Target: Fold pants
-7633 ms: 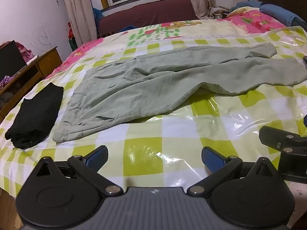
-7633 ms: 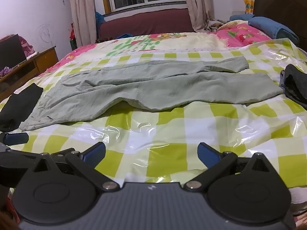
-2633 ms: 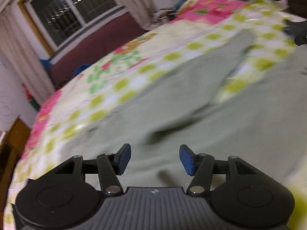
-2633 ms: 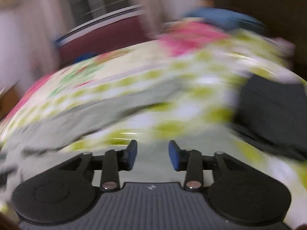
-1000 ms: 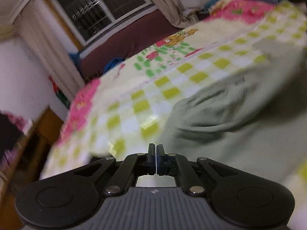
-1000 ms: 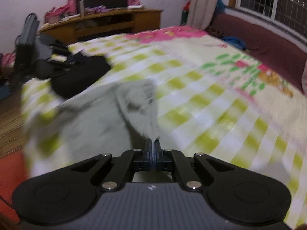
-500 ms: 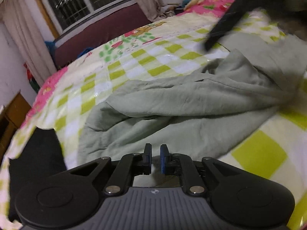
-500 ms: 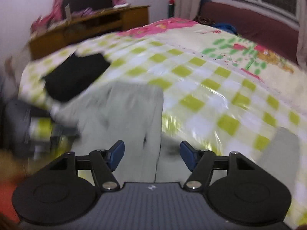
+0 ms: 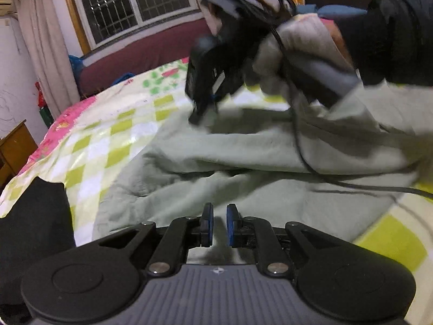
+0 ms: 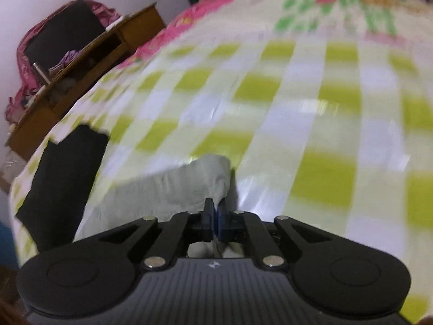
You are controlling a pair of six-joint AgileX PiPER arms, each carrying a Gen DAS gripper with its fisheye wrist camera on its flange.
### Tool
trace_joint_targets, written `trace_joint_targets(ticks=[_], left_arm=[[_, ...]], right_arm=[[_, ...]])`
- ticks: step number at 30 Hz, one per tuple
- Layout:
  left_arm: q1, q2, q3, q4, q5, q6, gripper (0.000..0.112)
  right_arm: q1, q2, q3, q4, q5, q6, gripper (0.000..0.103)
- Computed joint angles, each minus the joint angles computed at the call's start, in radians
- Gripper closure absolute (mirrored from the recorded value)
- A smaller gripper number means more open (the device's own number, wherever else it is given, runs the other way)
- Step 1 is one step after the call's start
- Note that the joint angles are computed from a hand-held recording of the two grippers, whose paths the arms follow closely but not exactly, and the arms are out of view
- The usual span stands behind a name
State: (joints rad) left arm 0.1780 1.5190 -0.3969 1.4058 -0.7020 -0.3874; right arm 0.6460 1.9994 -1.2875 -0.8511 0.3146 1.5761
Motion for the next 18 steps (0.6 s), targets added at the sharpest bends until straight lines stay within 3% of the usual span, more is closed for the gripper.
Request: trace_joint_targets(ticks=[5,7,10,13,16,18], left_arm=[[-0.104,0.06,-0.05,-0.197,0.057,0.066,0.082],[-0.111,0.077,-0.064,-0.243,0.08,0.069,0.081],[-0.026,0.07,-0.067,-0.162,0.073,-0.007,0.081],[0.111,0.048,-0.036,-0.089,0.054,0.017,0.076],[0.248,0.022,-0.012,0.022,0.052,0.0,0.076],[0.317,0.002,0.004,0.083,0.029,-0.011,0.075]], right_arm=[[0.055,0.003,-0.256,-0.138,0.353,-0.133,0.1],[0.084,0.036,-0.351,-0.165,0.406,-0.198,0.1],[0.206,0.078,-0.387,-0.257,0.465,-0.308,0.099],[0.31,0.132,-0.359,-0.206,0.428,-0.362,0.094],[0.362,0.245,-0.388,-0.088,0.377,-0.412,0.06],[0.37,0.263,-0.354,-0.062,0.311,-0.334,0.059]])
